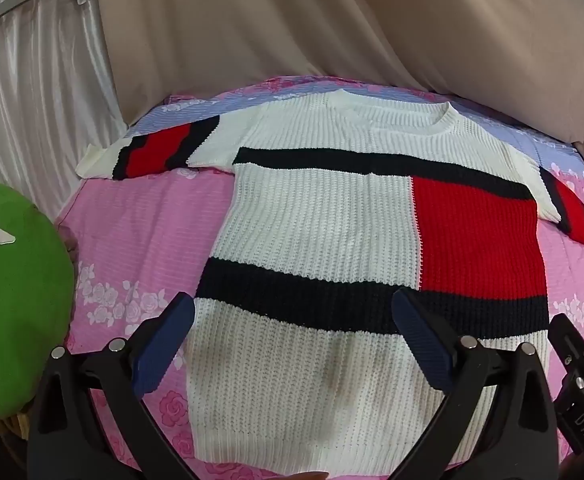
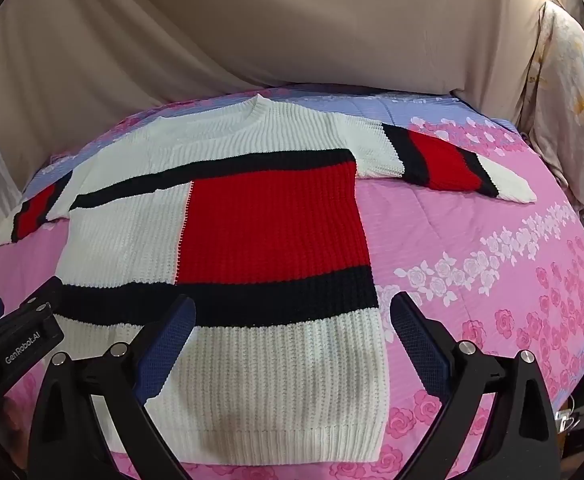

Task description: Fold small clothes

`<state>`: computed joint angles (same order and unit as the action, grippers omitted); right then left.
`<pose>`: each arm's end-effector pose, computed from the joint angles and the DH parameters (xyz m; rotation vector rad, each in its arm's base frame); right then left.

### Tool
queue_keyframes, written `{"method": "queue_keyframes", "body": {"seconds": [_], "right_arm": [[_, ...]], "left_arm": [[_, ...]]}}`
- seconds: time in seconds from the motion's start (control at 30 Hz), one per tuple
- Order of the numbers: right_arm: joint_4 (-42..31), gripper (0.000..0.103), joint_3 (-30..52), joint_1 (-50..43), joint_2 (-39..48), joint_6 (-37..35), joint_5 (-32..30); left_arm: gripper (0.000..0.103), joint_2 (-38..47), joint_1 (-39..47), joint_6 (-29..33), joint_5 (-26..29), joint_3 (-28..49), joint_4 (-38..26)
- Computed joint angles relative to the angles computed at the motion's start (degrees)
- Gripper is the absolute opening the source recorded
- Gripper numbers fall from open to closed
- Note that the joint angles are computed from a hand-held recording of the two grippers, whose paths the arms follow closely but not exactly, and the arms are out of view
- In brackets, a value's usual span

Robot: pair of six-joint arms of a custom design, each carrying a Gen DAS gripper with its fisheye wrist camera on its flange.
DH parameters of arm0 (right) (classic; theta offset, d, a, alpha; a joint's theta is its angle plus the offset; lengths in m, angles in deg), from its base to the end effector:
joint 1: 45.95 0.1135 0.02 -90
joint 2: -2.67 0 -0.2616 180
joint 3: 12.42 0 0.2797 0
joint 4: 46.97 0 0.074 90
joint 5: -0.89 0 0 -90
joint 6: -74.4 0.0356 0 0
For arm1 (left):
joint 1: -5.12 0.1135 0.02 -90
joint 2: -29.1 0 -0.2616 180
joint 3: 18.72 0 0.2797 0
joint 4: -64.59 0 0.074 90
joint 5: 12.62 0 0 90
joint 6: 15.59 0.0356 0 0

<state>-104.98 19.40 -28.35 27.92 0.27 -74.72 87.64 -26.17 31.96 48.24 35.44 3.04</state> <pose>0.1255 0.0305 0.1723 0.0706 2.4297 -0.0490 0.1844 -0.0918 0.2193 -0.3812 2.4760 0.2002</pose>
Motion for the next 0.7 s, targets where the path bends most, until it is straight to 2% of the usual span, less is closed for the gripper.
{"method": "queue_keyframes", "body": {"seconds": [0.07,0.13,0.27,0.37,0.7], "right_arm": [[0.00,0.096,-0.19,0.28,-0.56,-0.20,0.26],[0.26,0.096,0.09,3.84,1.42,3.33,3.08],[0.84,0.096,0.28,4.15,4.02,5.22,2.92],[0.57,0.096,1.75,3.89,5.99,6.44,2.61],[-0.91,0.096,1.65,-0.15,3.45,2.50,0.32]], "left_arm": [[0.097,-0.45,-0.01,-0.11,0.26,-0.32,0.09],[0.097,1.85,0.26,1.55,1.03,0.50,1.19],[0.097,2.58,0.87,3.99,1.98,1.13,1.71],[0.097,2.27,-1.24,5.45,0.67,0.75,2.39],[0.097,5.11,-4.17,1.11,0.25,2.75,0.20]]}}
